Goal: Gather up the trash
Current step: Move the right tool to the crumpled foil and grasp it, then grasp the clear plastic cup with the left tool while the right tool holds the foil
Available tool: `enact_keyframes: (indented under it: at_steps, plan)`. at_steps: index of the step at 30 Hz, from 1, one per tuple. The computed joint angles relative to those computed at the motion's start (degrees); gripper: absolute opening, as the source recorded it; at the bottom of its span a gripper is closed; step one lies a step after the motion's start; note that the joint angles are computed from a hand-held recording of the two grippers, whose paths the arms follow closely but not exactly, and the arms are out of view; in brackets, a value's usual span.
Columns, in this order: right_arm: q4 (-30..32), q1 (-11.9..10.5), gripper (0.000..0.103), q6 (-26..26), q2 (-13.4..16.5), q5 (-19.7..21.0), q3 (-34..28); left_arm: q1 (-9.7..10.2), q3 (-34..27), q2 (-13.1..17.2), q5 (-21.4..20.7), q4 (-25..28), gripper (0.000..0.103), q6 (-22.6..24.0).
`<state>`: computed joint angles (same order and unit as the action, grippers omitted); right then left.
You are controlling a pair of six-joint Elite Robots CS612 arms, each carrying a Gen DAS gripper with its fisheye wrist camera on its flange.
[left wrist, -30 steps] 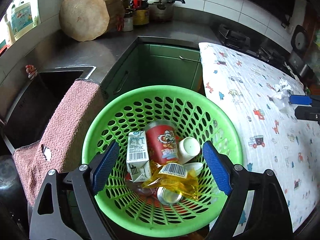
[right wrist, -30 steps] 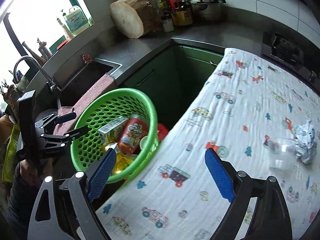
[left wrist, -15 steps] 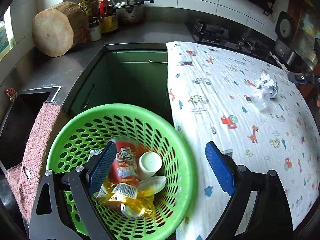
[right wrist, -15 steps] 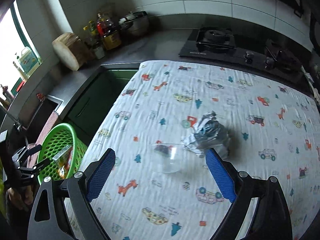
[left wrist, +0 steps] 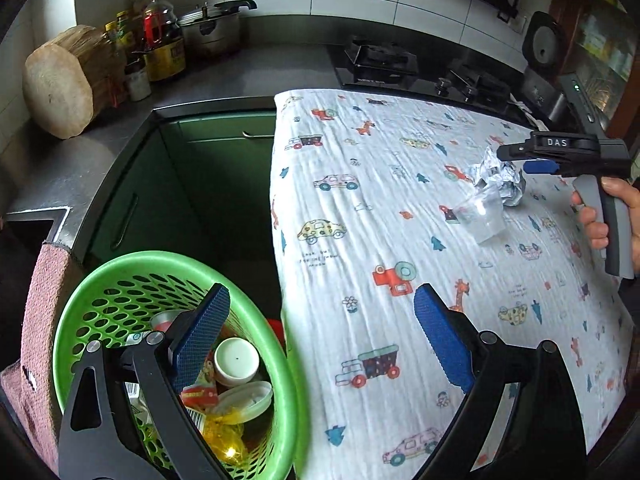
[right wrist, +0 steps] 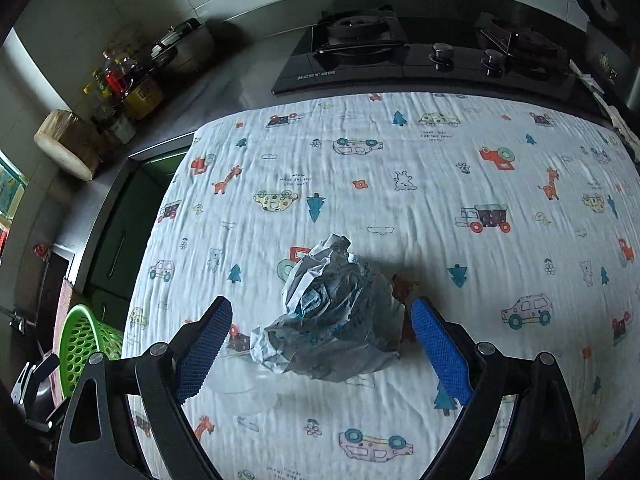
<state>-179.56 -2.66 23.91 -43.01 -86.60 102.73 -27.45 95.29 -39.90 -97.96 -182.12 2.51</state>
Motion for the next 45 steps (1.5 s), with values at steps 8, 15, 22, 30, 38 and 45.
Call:
enact_keyframes:
  at_steps: [8,15,22,30,38,45]
  plan:
    - [4.58,-0.34,0.081,1.07,2.23,-0.18,-2.48,-0.59,-1.87,0.87,-1.8,2.41,0.092,-1.16]
    - [5.07,-1.04,0.06,1.04,2.63,0.96,-2.01,-1.78,-2.7,1.11,-3.11,3.24,0.092,-1.08]
    - [2.08,-1.46,0.053,-1.34,1.16,0.0,0.66,-3.3,-4.31,1.66,-4.93,5.48,0.092,-2.63]
    - [-2.0,-3.03,0.053,-4.16,-1.22,0.25,5.44,-5.3,-7.56,3.39,-6.85,9.11,0.092,-7.28]
    - [-6.29,-4.3,0.053,-7.01,-2.71,0.81,9.29,-6.98,-12.36,6.11,-8.39,14.33,0.092,-14.11]
    - [-8.7,-4.58,0.053,-9.95,-3.23,0.04,11.43,-8.44,-15.4,7.83,-6.93,17.06,0.091,-16.9]
